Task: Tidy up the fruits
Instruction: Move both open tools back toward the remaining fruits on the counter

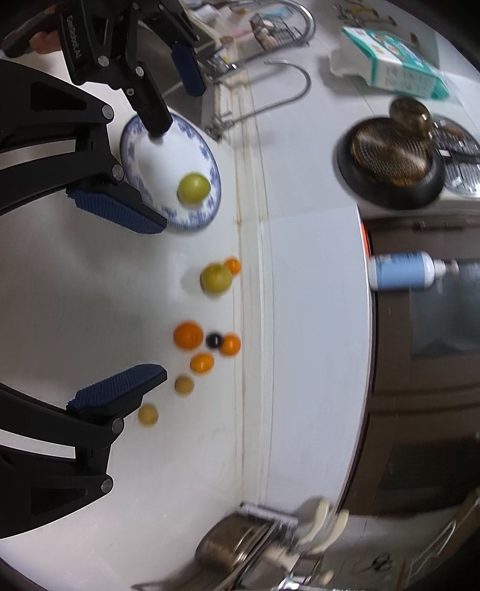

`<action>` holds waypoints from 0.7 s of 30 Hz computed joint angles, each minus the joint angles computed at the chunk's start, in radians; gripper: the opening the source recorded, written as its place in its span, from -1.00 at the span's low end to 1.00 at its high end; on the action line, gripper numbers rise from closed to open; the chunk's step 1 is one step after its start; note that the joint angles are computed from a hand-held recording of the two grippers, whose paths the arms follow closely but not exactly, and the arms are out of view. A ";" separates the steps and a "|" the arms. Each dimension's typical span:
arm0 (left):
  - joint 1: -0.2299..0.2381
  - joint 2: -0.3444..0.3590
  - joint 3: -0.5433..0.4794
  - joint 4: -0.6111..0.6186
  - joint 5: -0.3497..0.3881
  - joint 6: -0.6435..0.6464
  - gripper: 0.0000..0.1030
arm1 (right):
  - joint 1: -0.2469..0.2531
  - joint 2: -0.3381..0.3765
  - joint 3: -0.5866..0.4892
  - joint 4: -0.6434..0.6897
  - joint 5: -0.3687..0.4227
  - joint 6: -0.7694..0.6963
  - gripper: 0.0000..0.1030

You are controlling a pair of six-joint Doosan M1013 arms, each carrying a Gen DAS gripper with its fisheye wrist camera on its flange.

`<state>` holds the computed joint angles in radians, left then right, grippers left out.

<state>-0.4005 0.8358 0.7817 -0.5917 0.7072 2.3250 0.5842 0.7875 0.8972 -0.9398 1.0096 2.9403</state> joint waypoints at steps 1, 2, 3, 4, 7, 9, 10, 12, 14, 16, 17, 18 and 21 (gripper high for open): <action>-0.003 0.002 -0.003 -0.007 0.000 0.009 0.47 | 0.001 -0.006 0.010 -0.015 0.018 0.014 0.43; -0.006 0.004 -0.008 -0.015 0.001 0.022 0.47 | 0.002 -0.013 0.023 -0.027 0.028 0.030 0.43; -0.009 0.006 -0.012 -0.022 0.002 0.034 0.47 | 0.001 -0.018 0.031 -0.035 0.037 0.043 0.43; -0.013 0.011 -0.020 -0.027 0.003 0.044 0.47 | 0.001 -0.023 0.040 -0.043 0.051 0.057 0.43; -0.024 0.031 -0.058 -0.031 0.024 0.058 0.54 | -0.001 -0.038 0.065 -0.057 0.079 0.093 0.43; -0.030 0.048 -0.089 -0.025 0.045 0.057 0.54 | -0.006 -0.043 0.074 -0.049 0.103 0.109 0.43; -0.034 0.059 -0.109 -0.019 0.055 0.056 0.54 | -0.010 -0.043 0.075 -0.041 0.109 0.113 0.43; -0.043 0.083 -0.150 0.002 0.071 0.053 0.54 | -0.017 -0.046 0.082 -0.026 0.125 0.130 0.43; -0.050 0.107 -0.192 0.019 0.092 0.052 0.54 | -0.027 -0.048 0.089 -0.009 0.132 0.144 0.43; -0.054 0.136 -0.240 0.024 0.122 0.052 0.54 | -0.035 -0.051 0.102 0.005 0.134 0.162 0.43; -0.056 0.152 -0.269 0.026 0.139 0.051 0.54 | -0.040 -0.052 0.108 0.016 0.131 0.170 0.43; -0.059 0.167 -0.294 0.037 0.154 0.043 0.54 | -0.044 -0.053 0.114 0.022 0.129 0.176 0.43; -0.067 0.222 -0.390 0.057 0.208 0.028 0.54 | -0.057 -0.054 0.125 0.050 0.114 0.186 0.43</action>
